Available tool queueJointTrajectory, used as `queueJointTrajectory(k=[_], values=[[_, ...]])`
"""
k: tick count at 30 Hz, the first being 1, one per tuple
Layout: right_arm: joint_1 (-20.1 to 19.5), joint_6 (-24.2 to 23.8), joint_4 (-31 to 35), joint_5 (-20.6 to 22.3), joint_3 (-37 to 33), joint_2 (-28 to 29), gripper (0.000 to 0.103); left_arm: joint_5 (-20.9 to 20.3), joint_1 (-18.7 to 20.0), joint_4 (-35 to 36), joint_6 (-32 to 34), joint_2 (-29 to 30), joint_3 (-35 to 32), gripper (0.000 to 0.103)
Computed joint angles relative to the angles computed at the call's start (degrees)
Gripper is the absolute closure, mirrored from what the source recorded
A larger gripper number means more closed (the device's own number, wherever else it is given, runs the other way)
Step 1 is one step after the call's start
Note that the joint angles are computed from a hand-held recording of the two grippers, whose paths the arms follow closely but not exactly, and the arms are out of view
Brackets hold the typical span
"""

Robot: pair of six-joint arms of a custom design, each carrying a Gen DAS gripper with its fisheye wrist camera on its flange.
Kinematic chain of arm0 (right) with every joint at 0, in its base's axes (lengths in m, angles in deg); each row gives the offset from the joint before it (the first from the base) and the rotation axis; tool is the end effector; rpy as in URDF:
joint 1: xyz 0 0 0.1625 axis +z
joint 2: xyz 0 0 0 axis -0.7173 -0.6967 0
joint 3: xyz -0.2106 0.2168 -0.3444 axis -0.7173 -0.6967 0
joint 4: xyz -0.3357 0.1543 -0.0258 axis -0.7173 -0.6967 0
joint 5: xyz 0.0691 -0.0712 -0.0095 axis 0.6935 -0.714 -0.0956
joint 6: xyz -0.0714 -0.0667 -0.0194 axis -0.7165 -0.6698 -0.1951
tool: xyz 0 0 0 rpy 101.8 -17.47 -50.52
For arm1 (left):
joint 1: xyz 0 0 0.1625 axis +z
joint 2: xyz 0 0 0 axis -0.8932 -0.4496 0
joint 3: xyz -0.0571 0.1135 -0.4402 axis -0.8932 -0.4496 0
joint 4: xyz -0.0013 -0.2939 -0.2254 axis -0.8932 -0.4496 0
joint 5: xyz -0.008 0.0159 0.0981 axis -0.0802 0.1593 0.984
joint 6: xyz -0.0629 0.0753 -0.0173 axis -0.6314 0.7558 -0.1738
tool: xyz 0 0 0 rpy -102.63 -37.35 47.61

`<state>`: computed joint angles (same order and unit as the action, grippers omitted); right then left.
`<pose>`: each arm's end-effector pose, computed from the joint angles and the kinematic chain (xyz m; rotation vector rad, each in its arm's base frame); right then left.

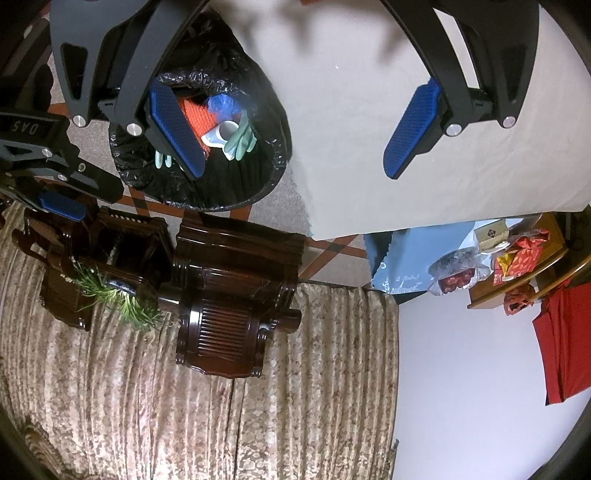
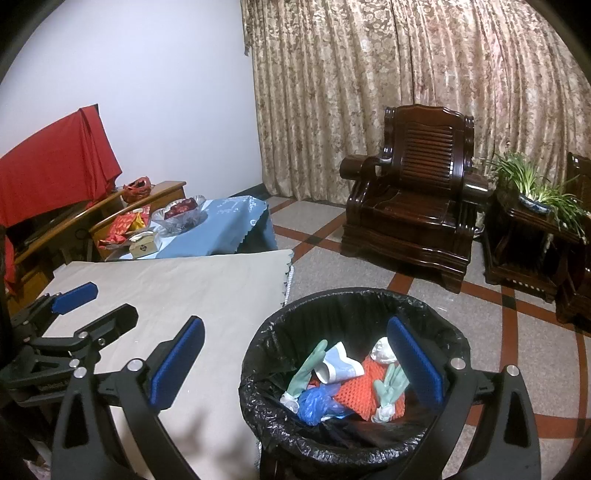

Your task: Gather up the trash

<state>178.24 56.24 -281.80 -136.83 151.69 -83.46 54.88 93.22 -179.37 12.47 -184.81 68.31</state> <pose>0.4663 -0.3987 0.0938 0.8645 -2.3893 1.0839 -0.1138 -0.3258 0.4472 0.4077 2.1319 -1.2219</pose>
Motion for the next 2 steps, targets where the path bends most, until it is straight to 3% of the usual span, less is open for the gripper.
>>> queueJointTrajectory(k=[2], values=[[0.19,0.31,-0.03,-0.13,0.05,0.22,0.006,-0.04,0.10,-0.94,0.27,0.70,0.00,0.008]])
